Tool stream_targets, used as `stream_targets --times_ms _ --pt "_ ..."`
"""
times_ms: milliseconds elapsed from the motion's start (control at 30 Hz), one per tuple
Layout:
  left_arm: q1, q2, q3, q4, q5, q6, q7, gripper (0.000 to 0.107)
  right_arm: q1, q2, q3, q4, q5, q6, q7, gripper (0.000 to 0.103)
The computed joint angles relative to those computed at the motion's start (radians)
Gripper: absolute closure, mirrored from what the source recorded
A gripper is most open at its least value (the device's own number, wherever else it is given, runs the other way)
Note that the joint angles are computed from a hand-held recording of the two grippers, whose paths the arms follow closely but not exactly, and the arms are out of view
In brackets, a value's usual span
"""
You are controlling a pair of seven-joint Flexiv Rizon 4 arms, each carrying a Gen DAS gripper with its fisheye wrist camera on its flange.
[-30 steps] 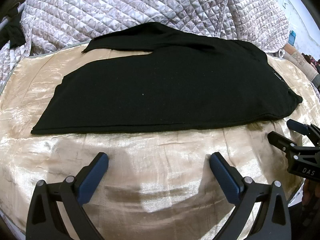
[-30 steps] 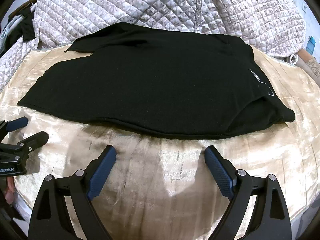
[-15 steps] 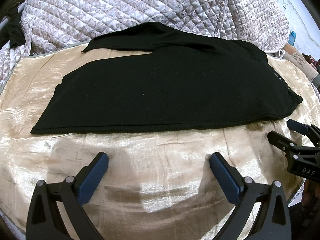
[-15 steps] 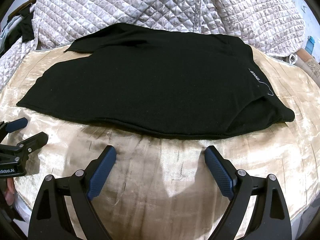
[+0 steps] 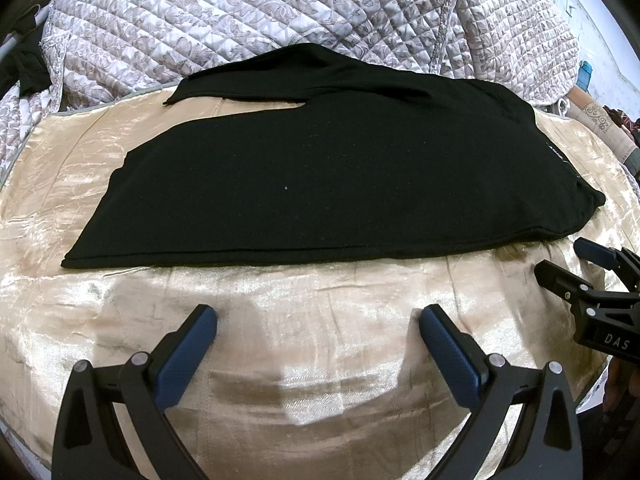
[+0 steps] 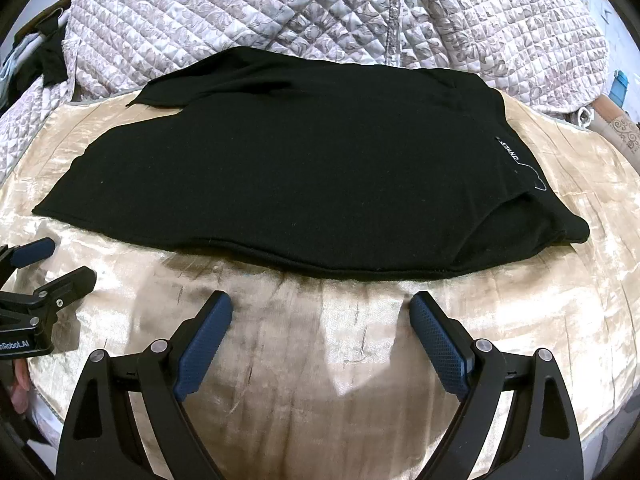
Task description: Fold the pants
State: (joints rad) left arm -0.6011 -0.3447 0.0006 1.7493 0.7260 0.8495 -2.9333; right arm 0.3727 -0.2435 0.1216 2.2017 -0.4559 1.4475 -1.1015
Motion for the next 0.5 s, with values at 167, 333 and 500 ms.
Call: stream_targets --times_ms 167,333,500 --pt "0.000 -0.001 0.000 -0.001 0.000 -0.001 0.000 0.004 0.001 0.000 -0.002 0.001 -0.001 0.001 0.002 0.012" --pt "0.001 0.000 0.000 0.000 0.000 0.000 0.000 0.004 0.002 0.000 -0.003 0.001 -0.003 0.000 0.004 0.012" --pt "0.001 0.000 0.000 0.001 0.001 0.000 0.000 0.004 0.003 0.001 -0.004 0.001 -0.006 0.001 0.005 0.012"
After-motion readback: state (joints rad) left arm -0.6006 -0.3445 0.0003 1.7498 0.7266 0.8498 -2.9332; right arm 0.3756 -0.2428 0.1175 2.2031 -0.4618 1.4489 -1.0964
